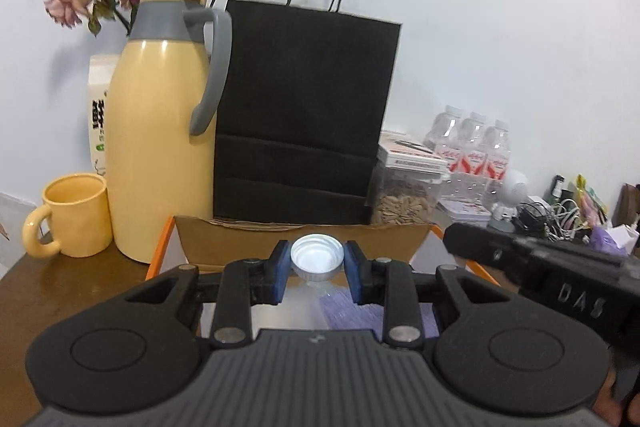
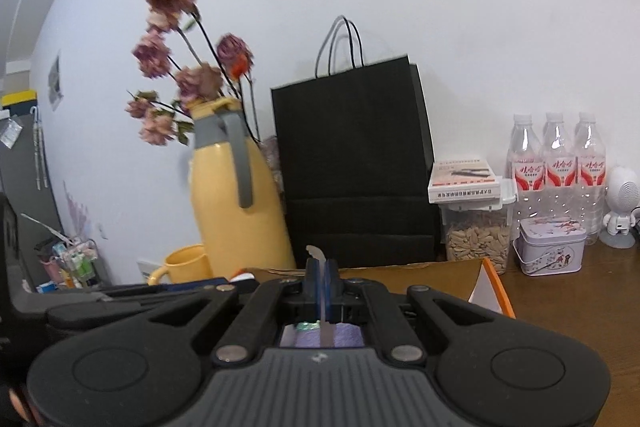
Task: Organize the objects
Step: 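Lower the cap into the box with the left tool while the right tool drops the strip in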
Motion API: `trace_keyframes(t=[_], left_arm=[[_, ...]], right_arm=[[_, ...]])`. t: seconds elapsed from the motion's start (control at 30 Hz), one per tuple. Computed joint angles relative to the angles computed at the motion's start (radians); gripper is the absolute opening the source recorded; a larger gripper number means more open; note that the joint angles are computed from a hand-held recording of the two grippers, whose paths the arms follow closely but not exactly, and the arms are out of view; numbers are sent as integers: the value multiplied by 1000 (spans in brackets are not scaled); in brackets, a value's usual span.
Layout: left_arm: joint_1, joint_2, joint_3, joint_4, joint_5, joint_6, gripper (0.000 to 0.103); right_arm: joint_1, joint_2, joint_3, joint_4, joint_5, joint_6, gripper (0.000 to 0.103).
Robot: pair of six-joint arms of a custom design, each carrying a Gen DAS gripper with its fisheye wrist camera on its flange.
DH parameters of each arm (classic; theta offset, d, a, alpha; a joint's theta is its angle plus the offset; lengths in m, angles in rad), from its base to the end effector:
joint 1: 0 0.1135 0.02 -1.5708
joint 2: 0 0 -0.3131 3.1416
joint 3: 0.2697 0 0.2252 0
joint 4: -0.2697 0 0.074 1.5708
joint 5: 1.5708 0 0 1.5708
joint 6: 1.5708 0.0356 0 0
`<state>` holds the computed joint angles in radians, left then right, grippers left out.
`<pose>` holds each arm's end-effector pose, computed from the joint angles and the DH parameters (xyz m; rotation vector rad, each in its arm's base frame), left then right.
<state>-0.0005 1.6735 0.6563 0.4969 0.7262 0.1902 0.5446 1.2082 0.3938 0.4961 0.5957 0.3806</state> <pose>0.3046 -0.0238 0.2218 0.6161 1.9096 -0.6337 0.1813 0.0864 0.2572 0.2496 1.8166 0.0861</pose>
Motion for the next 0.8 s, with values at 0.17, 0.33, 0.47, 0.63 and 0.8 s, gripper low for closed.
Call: trace_keyframes(t=[0.17,0.33,0.47,0.63,0.8], left_arm=[[-44,86,79,5,-49,0,29],[-78,127,98,26,-108,29,64],[-74,132,37,159,-153,2,100],[-58,119,4,219,-162,-17,103],[-48,108,-4,215,-160,-15,103]], right_arm=[[-128,111,-4,99,-120,-44,1],[-200,167,0,106,-163,-67,6],[-223,158,-11,67,-153,-60,22],[-209,109,-36,31,-95,-71,103],[-203,58,-41,-7,-80,-68,103]])
